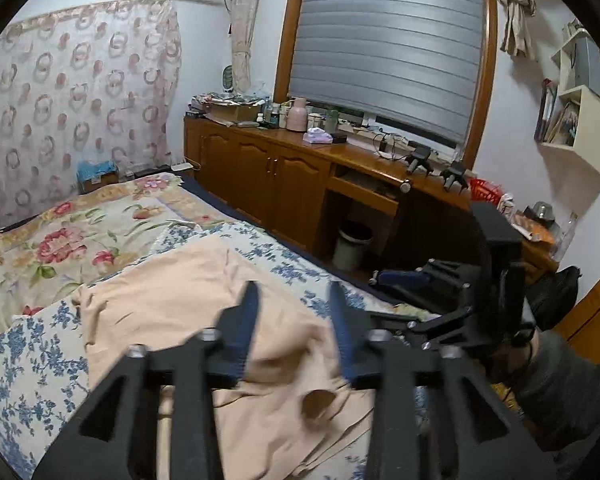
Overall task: Fold small clothes
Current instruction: 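Grasp the shirt's edge with the left gripper and pull it over, then open the left gripper and withdraw both tools from the shirt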
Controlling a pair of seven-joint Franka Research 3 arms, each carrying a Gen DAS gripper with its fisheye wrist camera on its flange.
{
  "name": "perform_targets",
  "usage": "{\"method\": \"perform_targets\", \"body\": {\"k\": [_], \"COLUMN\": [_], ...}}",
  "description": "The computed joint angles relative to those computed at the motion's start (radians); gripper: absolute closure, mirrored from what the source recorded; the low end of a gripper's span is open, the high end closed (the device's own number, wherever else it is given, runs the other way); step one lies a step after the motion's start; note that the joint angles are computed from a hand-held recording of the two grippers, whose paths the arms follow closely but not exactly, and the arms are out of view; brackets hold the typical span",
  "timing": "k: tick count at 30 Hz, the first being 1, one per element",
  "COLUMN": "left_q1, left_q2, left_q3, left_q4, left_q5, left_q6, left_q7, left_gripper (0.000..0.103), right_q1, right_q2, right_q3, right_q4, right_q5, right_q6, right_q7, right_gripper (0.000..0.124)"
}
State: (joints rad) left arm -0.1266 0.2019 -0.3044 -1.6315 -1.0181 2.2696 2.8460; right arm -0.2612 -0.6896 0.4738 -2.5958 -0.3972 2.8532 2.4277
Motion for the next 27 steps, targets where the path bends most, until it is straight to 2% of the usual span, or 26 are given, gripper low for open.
{"method": "perform_targets", "body": {"k": [2,5,7,8,14,20,27], "left_q1": [-0.001,0.014,0.018,0.023,0.055,0.095,0.144], "left_q2": [0.014,0.024,0.033,0.034,0.048,0.071,0.070], "left_q3": [0.008,0.010,0.013,0.013,0.016,0.004,-0.013], "left_q4": [0.006,0.002,-0.003,-0.010,-0.055,-0.078,-0.117], "left_q5": [0.019,0.021,0.037,0.039,0.051,0.092,0.106], "left_q6": [0.023,0.052,0.096,0.125,0.302,0.394,0.450], "left_q7": [-0.019,-0.028,-0.041,-0.041,-0.068,-0.120,-0.149], "left_gripper": [0.061,0.050,0.039,0.038,0.036,0.036,0.036], "right_q1": [0.006,0.017,0.020,0.021,0.033,0.043,0.096], "right_q2": [0.013,0.035,0.056,0.074,0.146,0.222,0.329], "right_q3": [-0.006,-0.024,-0.029,-0.049,-0.076,-0.075,-0.111], "right_q4": [0.006,0.023,0.036,0.044,0.085,0.147,0.247], "right_q5": [0.003,0.003,0.002,-0.001,-0.008,-0.043,-0.108], "right_q6": [-0.001,0.001,0.002,0.012,0.035,0.037,0.026], "right_q7": [-0.006,-0.024,-0.034,-0.054,-0.099,-0.118,-0.133], "right_gripper": [0.052,0.052,0.052,0.052,0.052,0.052,0.052]}}
